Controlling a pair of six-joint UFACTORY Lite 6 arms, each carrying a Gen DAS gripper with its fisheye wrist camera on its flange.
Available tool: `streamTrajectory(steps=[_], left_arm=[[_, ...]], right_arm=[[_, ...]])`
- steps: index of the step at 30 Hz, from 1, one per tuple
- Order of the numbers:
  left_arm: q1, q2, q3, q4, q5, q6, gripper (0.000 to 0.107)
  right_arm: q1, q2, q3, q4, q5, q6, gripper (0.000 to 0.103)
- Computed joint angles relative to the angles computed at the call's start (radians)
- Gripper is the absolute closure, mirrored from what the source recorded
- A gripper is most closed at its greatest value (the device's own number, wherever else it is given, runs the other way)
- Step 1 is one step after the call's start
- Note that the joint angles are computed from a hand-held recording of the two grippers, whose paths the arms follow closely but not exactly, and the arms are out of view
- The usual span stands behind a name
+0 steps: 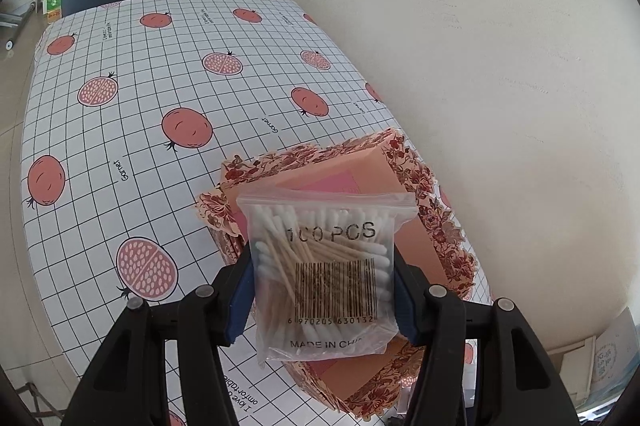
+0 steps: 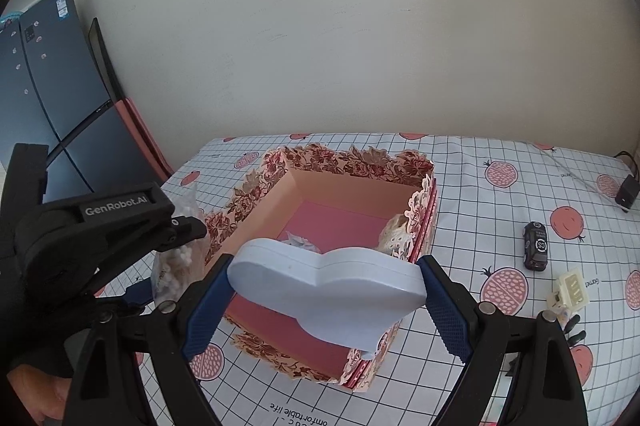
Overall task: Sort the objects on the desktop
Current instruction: 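Carry the swab bag with the left tool while the right tool carries the heart over the box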
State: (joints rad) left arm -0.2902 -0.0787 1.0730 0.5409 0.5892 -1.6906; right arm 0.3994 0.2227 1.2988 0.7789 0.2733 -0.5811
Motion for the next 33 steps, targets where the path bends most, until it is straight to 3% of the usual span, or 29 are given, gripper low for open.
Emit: streamTrajectory(steps=[6, 16, 23, 33], left_arm=[[0.015, 0.015, -0.016, -0.047, -0.032, 0.023, 0.047], [0.035, -0.029, -0.055, -0.043, -0.057, -0.008, 0.047], [0.05, -0.022, -0.064, -0.079, -0.085, 0.02, 0.047], [0.05, 0.015, -0.043, -0.116, -0.095, 0.083, 0.046]], right_arm=[[0.006, 0.001, -0.011, 0.038, -0.024, -0.054, 0.012], [0.012, -0.056, -0.068, 0.385, -0.035, -0.419, 0.012], [-0.01, -0.031, -0.076, 0.593, 0.027, -0.616, 0.012], [-0.017, 0.023, -0.042, 0.489, 0.041, -0.508, 0.012]])
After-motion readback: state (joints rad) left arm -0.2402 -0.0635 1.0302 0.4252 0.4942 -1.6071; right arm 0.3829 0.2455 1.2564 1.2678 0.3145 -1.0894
